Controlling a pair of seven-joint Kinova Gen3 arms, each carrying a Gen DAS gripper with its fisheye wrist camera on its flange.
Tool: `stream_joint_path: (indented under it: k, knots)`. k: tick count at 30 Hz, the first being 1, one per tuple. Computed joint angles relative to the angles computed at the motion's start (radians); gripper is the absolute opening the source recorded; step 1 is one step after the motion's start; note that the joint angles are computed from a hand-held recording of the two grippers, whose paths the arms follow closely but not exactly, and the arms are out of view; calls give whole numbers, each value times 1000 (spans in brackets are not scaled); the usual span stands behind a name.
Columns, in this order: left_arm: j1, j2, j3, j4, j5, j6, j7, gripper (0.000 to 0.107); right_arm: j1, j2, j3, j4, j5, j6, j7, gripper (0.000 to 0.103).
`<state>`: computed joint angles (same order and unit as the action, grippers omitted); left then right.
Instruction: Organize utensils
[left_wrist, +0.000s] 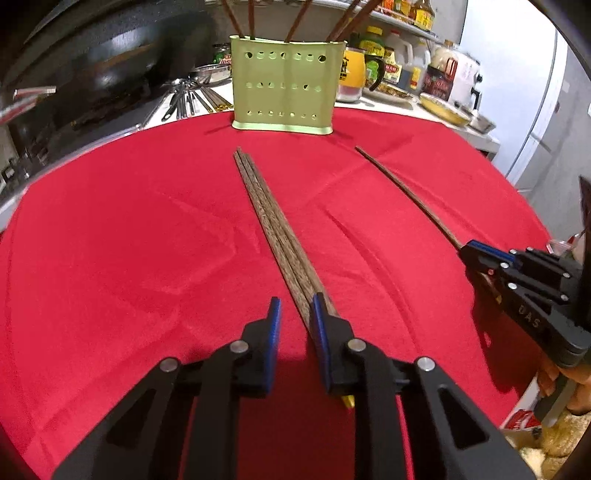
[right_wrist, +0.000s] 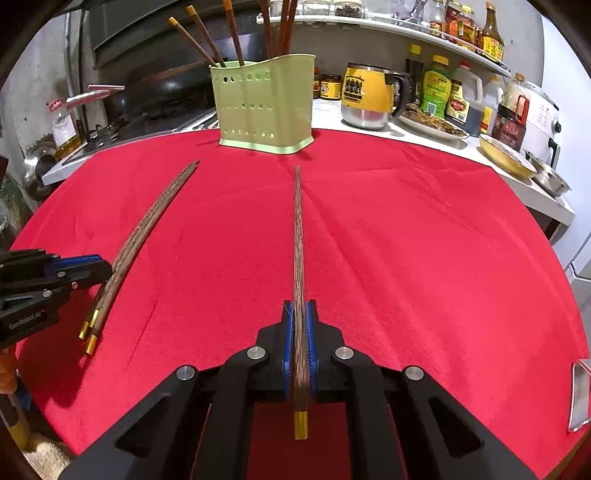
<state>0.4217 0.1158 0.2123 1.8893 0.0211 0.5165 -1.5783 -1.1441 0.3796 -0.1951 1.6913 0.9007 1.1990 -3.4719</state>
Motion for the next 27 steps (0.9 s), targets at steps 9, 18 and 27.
stream_joint_path:
  k: [9,18,27]
  knots:
    - [129,14,-109,-15,-295,36,241,8,-4,7,7,-5,-2,22,-9,8]
    - [-91,-66,-14,88,-15,-56,-8,26,-6,-8,-5,20,1,15,-40,25]
    - [-76,-135,-23,173,6,-86,1,26,-40,-24,-32,56,23,11,-102,33]
